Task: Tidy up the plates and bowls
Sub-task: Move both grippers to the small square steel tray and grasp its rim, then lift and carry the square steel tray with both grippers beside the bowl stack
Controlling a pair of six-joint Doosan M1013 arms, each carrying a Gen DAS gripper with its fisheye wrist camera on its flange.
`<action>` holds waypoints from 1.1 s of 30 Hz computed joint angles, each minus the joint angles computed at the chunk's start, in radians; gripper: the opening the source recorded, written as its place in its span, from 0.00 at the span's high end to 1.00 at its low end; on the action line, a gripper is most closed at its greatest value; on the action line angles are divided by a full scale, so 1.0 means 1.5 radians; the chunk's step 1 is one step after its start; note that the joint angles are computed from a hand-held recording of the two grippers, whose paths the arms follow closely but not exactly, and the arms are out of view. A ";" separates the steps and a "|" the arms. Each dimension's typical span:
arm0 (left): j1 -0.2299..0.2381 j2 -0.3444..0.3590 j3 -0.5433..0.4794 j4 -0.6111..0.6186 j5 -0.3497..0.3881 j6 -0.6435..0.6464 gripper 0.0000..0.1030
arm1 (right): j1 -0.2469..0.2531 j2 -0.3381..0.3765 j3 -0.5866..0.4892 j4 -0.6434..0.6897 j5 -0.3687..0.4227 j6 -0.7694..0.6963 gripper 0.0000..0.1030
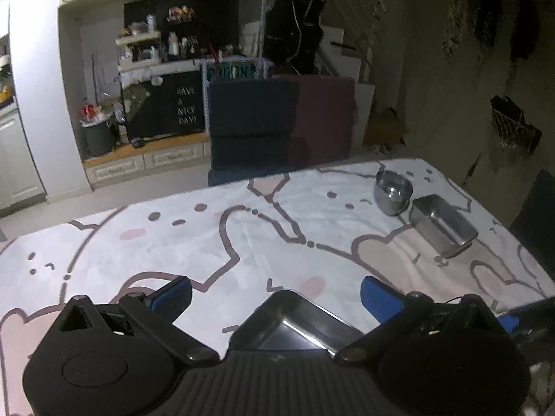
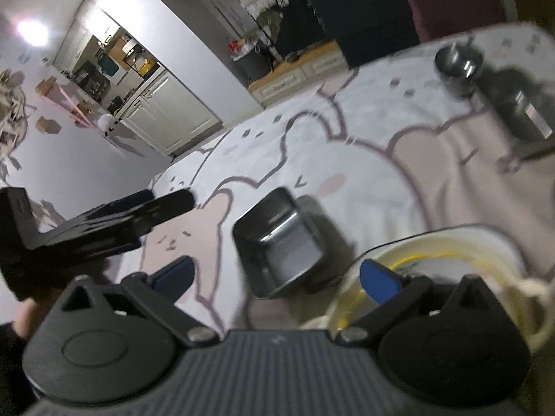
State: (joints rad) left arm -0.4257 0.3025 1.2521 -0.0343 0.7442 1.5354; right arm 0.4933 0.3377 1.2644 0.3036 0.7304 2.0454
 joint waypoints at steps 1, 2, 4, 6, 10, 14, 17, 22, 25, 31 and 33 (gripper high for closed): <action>0.005 0.009 -0.007 -0.016 0.009 0.016 0.06 | -0.001 0.010 -0.009 0.020 0.008 0.001 0.07; 0.008 0.015 -0.013 -0.026 0.019 0.027 0.11 | -0.002 0.018 -0.016 0.035 0.013 0.005 0.09; 0.012 0.031 -0.026 -0.040 0.044 0.047 0.17 | -0.003 0.034 -0.029 0.058 0.030 0.028 0.21; 0.015 0.044 -0.037 -0.050 0.066 0.062 0.24 | -0.003 0.054 -0.049 0.070 0.048 0.059 0.29; 0.021 0.065 -0.054 -0.060 0.101 0.078 0.35 | 0.002 0.082 -0.078 0.081 0.085 0.091 0.36; 0.024 0.079 -0.065 -0.062 0.127 0.079 0.45 | 0.008 0.107 -0.105 0.077 0.128 0.128 0.42; 0.025 0.087 -0.071 -0.065 0.141 0.077 0.46 | 0.012 0.118 -0.119 0.056 0.141 0.150 0.45; 0.022 0.095 -0.077 -0.052 0.153 0.062 0.53 | 0.021 0.131 -0.139 0.000 0.143 0.171 0.57; 0.022 0.096 -0.079 -0.043 0.151 0.043 0.61 | 0.021 0.137 -0.146 -0.001 0.155 0.159 0.68; 0.020 0.097 -0.079 -0.010 0.150 0.008 0.67 | 0.024 0.145 -0.156 -0.036 0.167 0.169 0.80; 0.020 0.098 -0.078 -0.004 0.150 0.005 0.67 | 0.023 0.143 -0.154 -0.051 0.163 0.174 0.81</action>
